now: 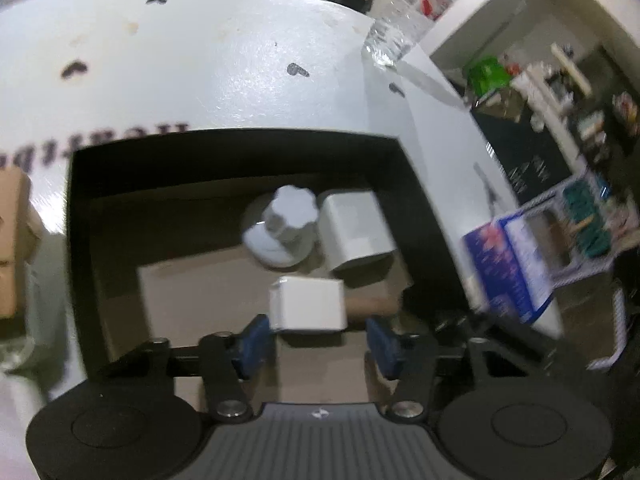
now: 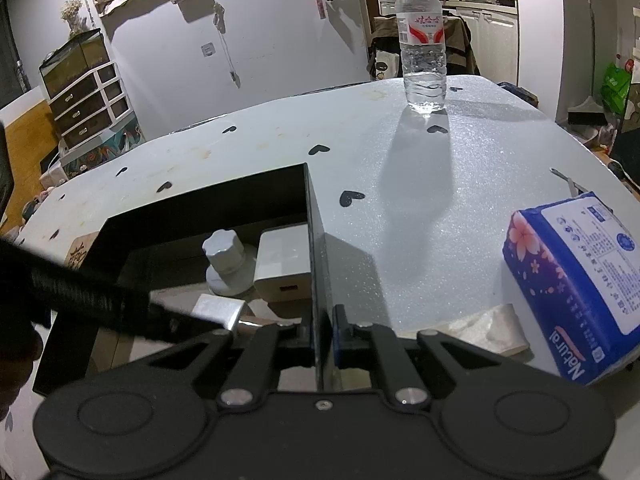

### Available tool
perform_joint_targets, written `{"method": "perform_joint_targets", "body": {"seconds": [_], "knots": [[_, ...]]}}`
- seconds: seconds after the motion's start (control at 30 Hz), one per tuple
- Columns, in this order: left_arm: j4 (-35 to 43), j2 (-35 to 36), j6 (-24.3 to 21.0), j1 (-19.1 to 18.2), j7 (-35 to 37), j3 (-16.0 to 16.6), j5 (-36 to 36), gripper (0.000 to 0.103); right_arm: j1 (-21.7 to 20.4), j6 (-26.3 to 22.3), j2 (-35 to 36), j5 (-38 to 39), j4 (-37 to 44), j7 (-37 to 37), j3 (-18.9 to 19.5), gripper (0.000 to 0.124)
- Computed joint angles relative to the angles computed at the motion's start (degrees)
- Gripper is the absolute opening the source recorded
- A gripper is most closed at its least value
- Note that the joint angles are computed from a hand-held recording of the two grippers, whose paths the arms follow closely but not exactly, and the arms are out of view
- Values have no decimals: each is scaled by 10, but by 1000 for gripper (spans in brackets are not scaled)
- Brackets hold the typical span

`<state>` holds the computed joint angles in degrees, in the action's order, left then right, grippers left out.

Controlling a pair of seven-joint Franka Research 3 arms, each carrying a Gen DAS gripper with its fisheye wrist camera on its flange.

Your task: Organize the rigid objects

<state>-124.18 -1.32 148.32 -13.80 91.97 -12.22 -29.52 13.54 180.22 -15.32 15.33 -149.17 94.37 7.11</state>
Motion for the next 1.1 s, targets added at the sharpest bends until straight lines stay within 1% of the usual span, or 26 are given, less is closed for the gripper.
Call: {"method": "perform_joint_targets", "body": {"seconds": [0.07, 0.13, 0.23, 0.3, 0.37, 0.43, 0.47, 0.53, 0.63, 0.7, 0.73, 0.77, 0.8, 0.83, 0.87, 0.9, 0.97, 1.0, 1.03, 1.1], "knots": [[-2, -1, -6, 0, 18, 0, 18, 47, 4, 1, 0, 2, 0, -2, -4, 8], [-5, -2, -1, -2, 29, -2, 38, 47, 3, 1, 0, 1, 0, -2, -3, 8], [-4, 1, 7, -6, 29, -6, 66, 40, 2, 0, 0, 1, 0, -2, -2, 8], [-4, 4, 19, -8, 1, -9, 106, 33, 0, 0, 0, 0, 0, -1, 0, 8], [-6, 8, 35, -9, -47, -11, 146, 20, -3, 0, 0, -3, -1, 1, 2, 8], [-5, 11, 40, -9, -81, -11, 157, 19, -1, 1, 1, -3, 0, 1, 1, 8], [-6, 11, 43, -9, -87, -12, 153, 19, 2, 2, 1, -1, -1, -1, -2, 8], [-14, 7, 55, -11, -103, -14, 173, 19, 1, 2, 1, -2, -1, -1, -1, 8], [-25, 1, 68, -14, -109, -13, 182, 20, 1, 3, 0, -2, -2, -2, -1, 8], [-25, 0, 68, -16, -105, -13, 180, 24, 2, 4, 0, -1, -2, -2, -2, 8], [-26, -1, 70, -17, -104, -13, 188, 33, 4, 3, 0, 0, -2, -4, -4, 8], [-28, -3, 71, -16, -127, -14, 221, 50, 5, 2, 0, 1, -2, -5, -5, 8], [-30, -4, 74, -15, -156, -16, 265, 57, 8, 2, 0, 3, -2, -7, -8, 8], [-35, -8, 81, -15, -172, -17, 300, 61, 10, 2, 0, 5, -2, -9, -10, 8], [-40, -12, 86, -16, -169, -16, 312, 61, 9, 3, 0, 5, -2, -10, -9, 8], [-43, -15, 89, -18, -159, -14, 302, 61, 7, 3, 0, 4, -2, -9, -6, 8], [-51, -20, 111, -23, -125, -7, 251, 59, 8, 5, 0, 5, -2, -9, -7, 8], [-54, -21, 120, -24, -124, -6, 245, 59, 12, 6, 0, 8, -3, -12, -10, 8], [-55, -20, 130, -23, -129, -7, 253, 56, 14, 6, 0, 10, -3, -13, -12, 8], [-50, -13, 135, -22, -137, -8, 272, 54, 16, 5, -1, 13, -3, -16, -14, 8]]}}
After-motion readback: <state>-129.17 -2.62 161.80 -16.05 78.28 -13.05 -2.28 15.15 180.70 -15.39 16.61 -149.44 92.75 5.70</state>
